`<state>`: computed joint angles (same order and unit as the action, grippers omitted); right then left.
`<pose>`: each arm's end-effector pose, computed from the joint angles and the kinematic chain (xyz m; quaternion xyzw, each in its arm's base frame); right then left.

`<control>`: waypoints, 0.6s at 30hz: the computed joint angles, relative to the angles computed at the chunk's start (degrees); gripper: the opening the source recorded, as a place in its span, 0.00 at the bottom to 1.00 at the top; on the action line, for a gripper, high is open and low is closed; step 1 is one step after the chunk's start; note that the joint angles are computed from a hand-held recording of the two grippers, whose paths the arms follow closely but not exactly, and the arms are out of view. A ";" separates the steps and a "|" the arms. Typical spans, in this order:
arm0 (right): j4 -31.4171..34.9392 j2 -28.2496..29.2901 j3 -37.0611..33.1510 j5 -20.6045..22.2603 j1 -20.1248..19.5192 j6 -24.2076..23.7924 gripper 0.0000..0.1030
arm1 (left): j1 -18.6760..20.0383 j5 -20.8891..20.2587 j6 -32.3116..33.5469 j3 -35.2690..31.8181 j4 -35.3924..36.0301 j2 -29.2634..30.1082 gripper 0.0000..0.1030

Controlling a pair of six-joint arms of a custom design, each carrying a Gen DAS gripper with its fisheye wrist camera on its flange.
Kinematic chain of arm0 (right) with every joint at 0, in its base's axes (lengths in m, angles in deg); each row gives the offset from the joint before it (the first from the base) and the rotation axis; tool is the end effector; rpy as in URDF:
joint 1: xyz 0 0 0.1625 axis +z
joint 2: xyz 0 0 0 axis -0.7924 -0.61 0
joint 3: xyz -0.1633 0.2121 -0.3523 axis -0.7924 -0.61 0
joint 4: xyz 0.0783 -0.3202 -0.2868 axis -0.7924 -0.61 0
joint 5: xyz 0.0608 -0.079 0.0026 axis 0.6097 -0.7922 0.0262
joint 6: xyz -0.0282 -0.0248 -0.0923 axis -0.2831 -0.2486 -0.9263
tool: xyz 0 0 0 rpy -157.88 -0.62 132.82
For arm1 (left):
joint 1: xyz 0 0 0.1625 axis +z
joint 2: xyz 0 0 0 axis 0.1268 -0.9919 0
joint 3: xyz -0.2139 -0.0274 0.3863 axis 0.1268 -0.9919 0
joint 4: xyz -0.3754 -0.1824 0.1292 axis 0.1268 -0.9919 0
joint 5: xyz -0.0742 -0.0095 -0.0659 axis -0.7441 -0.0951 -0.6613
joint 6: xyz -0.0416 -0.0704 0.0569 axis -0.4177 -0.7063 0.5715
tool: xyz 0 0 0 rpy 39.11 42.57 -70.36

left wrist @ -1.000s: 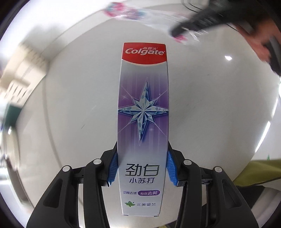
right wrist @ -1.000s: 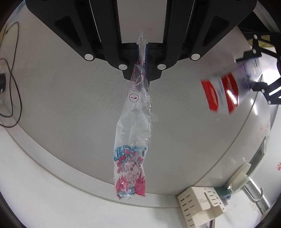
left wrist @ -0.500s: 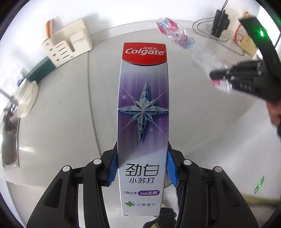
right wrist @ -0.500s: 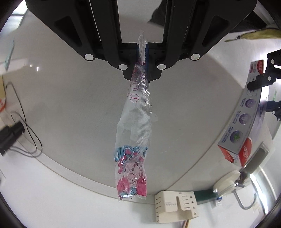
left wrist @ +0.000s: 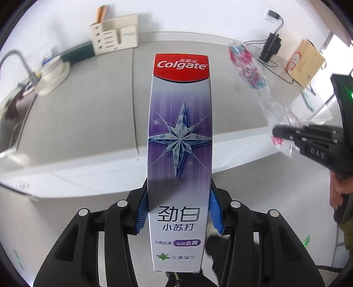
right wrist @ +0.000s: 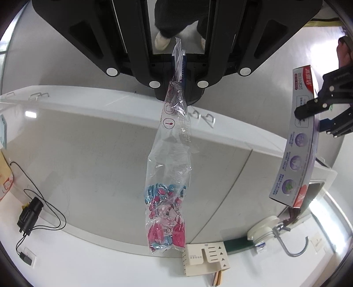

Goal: Collect trash
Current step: 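Carry the toothpaste box and toothbrush package down over the wastebasket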

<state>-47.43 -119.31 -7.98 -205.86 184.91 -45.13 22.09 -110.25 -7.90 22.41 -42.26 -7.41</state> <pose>0.5019 -0.4599 0.4242 0.0502 -0.9111 0.2245 0.3420 -0.4814 -0.4801 0.4873 0.3066 0.9102 -0.0886 0.2639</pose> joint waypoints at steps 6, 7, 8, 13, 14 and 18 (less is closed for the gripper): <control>-2.22 -3.80 7.03 4.04 0.29 0.43 0.05 | -0.89 -0.25 -7.33 6.41 -0.04 -4.54 0.44; -2.29 -4.74 8.59 4.66 0.48 1.04 0.05 | -0.77 -0.69 -8.35 7.21 0.20 -4.91 0.44; -2.93 -5.43 9.98 5.20 0.40 1.04 0.05 | -0.69 -0.84 -9.25 8.26 0.65 -5.30 0.44; -5.56 -8.69 18.07 9.18 -1.24 0.59 0.05 | -0.40 -0.25 -12.42 14.10 -0.49 -7.64 0.44; -6.23 -9.08 19.25 9.67 -1.58 0.46 0.05 | -0.29 -0.38 -12.86 14.92 -1.13 -8.09 0.44; -9.15 -9.97 23.79 11.54 -3.42 -0.37 0.05 | 0.19 -1.16 -13.87 18.73 -3.87 -9.48 0.44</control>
<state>-56.57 -129.28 15.80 -194.33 181.50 -45.50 22.28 -111.41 -21.77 41.14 -46.13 -16.89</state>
